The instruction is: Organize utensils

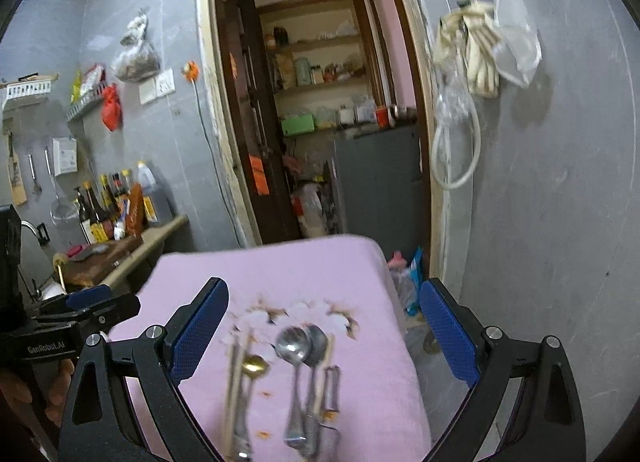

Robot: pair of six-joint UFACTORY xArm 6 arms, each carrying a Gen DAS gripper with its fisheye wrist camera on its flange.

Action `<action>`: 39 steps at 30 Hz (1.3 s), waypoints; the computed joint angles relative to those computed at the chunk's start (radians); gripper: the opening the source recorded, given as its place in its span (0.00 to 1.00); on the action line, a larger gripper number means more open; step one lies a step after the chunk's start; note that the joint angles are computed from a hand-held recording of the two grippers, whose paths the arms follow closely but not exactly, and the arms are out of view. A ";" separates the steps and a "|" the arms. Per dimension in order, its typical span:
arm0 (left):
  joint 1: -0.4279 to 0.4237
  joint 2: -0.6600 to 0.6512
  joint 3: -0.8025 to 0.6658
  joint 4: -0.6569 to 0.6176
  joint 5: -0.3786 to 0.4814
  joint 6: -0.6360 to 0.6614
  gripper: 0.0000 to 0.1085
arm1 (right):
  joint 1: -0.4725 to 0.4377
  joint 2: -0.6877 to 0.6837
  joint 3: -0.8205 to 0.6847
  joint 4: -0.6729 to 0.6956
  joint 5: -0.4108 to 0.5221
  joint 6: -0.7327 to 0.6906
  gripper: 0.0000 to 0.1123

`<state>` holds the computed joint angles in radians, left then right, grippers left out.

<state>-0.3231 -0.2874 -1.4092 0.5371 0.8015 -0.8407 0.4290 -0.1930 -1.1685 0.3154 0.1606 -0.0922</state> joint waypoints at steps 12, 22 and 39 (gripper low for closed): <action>0.045 0.158 0.001 -0.132 -0.058 0.002 0.81 | -0.053 0.257 -0.196 0.494 0.225 -0.442 0.72; 0.100 0.261 -0.053 -0.315 -0.060 0.099 0.48 | -0.082 0.481 -0.453 0.575 0.501 -0.526 0.31; 0.144 0.339 -0.136 -0.532 0.004 0.274 0.24 | -0.082 0.715 -0.783 0.452 0.820 -0.467 0.15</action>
<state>-0.1793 0.0516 -1.5451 0.0048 0.8051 -0.5672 0.3469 0.5222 -1.9517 0.7678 0.9804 -0.5589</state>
